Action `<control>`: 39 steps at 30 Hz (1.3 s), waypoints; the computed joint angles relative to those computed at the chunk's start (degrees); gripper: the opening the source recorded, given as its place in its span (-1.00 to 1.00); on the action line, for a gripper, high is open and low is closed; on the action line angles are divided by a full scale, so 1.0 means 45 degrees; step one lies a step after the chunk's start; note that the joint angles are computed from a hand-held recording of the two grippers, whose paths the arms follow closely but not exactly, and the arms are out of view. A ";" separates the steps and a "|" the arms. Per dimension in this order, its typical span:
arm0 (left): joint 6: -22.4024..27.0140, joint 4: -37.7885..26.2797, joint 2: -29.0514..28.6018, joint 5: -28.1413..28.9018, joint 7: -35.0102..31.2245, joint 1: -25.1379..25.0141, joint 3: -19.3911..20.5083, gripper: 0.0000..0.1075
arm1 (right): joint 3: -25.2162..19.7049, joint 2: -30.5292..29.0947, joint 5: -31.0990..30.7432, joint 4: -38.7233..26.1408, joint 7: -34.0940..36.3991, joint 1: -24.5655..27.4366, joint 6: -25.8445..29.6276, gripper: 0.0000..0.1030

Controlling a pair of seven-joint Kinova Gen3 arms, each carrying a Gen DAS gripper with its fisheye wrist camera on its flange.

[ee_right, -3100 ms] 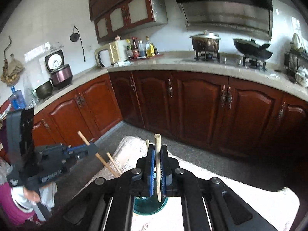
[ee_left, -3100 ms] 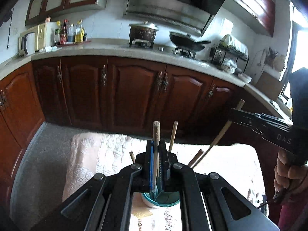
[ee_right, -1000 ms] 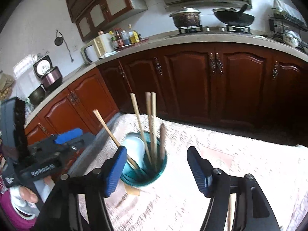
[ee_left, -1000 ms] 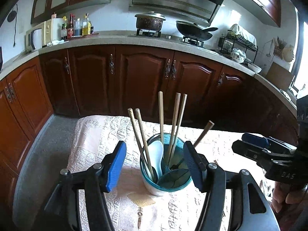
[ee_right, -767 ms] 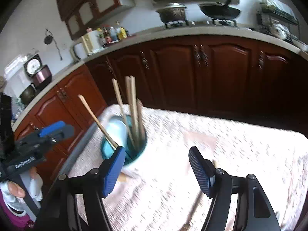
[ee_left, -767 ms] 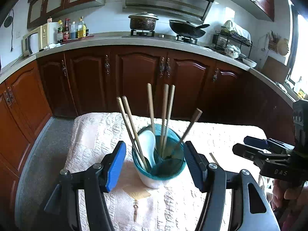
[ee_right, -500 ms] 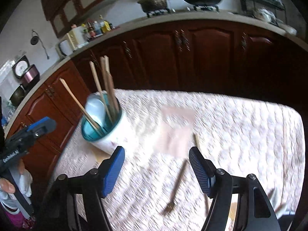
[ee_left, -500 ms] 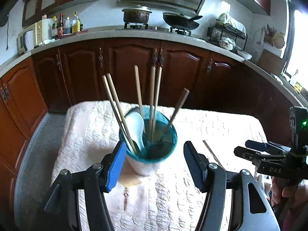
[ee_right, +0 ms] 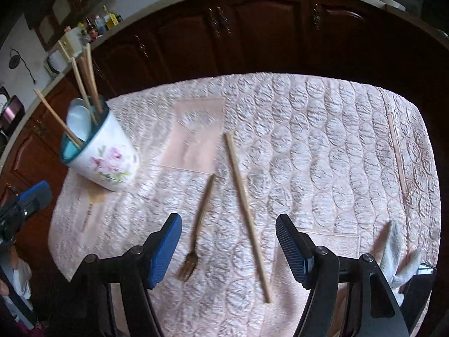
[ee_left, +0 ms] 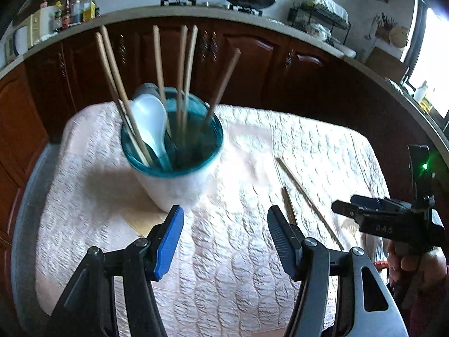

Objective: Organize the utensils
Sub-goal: 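Move both grippers back down to the fork and chopstick on the cloth, then grasp the last wooden chopstick on the cloth with the right gripper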

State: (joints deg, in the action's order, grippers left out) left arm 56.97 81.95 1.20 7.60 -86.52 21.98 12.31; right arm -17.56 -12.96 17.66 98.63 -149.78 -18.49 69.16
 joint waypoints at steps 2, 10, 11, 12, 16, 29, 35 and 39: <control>0.0083 0.0000 0.0116 -0.0009 0.0059 0.0068 0.0053 0.17 | 0.0196 0.0064 -0.0094 0.0202 0.0127 0.0057 -0.0274 0.41; 0.0323 0.0003 0.0382 -0.0118 0.0171 0.0274 0.0089 0.17 | 0.1011 0.1202 -0.0181 0.0191 0.0777 0.0254 -0.1005 0.38; 0.0353 0.0002 0.0407 -0.0119 0.0180 0.0279 0.0081 0.17 | 0.1154 0.1430 -0.0221 0.0065 0.0967 0.0266 -0.1020 0.38; 0.0389 0.0005 0.0438 -0.0114 0.0185 0.0278 0.0070 0.17 | 0.1311 0.1659 -0.0291 -0.0075 0.1177 0.0281 -0.1028 0.37; 0.0457 -0.0100 0.0611 -0.0259 0.0300 0.0313 0.0050 0.17 | 0.1796 0.2288 -0.0465 -0.0460 0.1828 0.0327 -0.1254 0.30; 0.0551 -0.0285 0.1033 -0.0542 0.0555 0.0555 0.0064 0.17 | 0.2662 0.4457 -0.0404 -0.1957 0.3116 0.0098 -0.1452 -0.04; 0.0598 -0.0338 0.1204 -0.0562 0.0578 0.0620 0.0040 0.17 | 0.3085 0.4887 -0.0859 -0.2139 0.3502 0.0336 -0.1898 -0.66; 0.0601 -0.0426 0.1376 -0.0518 0.0576 0.0688 0.0061 0.17 | 0.3268 0.4529 -0.1427 -0.1789 0.3776 0.0758 -0.2100 -0.84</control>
State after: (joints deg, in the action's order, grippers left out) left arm 59.67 80.03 7.40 5.27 -83.93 25.08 12.58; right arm -2.85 7.42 11.24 90.58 -132.79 -15.07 59.71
